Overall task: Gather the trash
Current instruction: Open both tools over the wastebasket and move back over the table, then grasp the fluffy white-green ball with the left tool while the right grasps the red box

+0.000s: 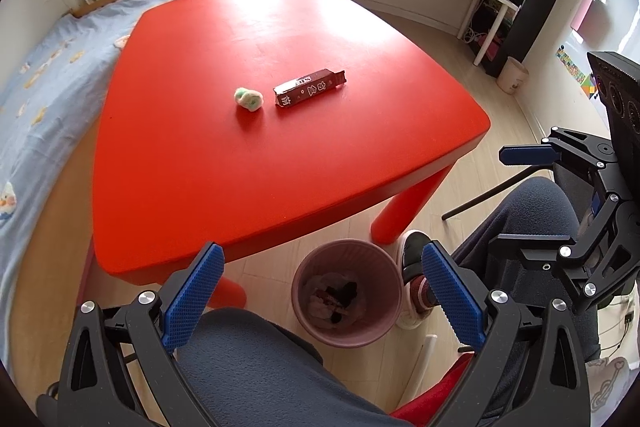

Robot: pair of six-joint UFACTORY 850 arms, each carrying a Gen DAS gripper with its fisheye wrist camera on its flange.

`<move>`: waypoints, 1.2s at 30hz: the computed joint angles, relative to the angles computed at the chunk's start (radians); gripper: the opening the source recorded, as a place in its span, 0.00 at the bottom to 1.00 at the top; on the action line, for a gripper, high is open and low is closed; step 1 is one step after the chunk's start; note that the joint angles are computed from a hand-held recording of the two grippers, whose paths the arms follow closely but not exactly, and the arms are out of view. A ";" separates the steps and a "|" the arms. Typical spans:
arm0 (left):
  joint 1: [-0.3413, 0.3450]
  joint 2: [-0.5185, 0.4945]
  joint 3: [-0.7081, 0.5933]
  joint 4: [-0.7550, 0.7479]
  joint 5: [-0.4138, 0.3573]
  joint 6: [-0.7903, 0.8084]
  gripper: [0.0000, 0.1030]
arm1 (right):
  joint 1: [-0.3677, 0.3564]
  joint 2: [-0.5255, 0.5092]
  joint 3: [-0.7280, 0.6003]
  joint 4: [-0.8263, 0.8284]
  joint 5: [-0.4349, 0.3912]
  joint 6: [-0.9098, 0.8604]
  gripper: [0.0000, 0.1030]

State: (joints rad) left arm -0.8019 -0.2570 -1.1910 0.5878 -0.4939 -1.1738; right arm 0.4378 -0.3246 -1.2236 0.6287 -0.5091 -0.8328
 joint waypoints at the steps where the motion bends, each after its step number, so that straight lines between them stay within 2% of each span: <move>1: 0.005 0.000 -0.003 0.000 0.000 0.005 0.93 | 0.000 -0.003 -0.008 -0.002 -0.002 -0.002 0.94; 7: 0.041 -0.006 -0.027 -0.011 -0.003 0.055 0.93 | -0.004 -0.042 -0.086 -0.016 -0.034 -0.033 0.94; 16: 0.114 -0.032 -0.079 -0.073 0.000 0.182 0.93 | -0.010 -0.150 -0.270 -0.063 -0.094 -0.075 0.94; 26: 0.188 -0.091 -0.152 -0.195 0.010 0.387 0.93 | -0.018 -0.332 -0.536 -0.126 -0.218 -0.103 0.94; 36: 0.252 -0.191 -0.248 -0.347 -0.012 0.609 0.93 | -0.015 -0.560 -0.851 -0.189 -0.363 -0.163 0.94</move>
State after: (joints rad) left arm -0.5501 -0.4484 -1.4393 0.2407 -0.5057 -0.5652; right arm 0.4226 -0.8847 -2.0747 0.4402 -0.8718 -0.9961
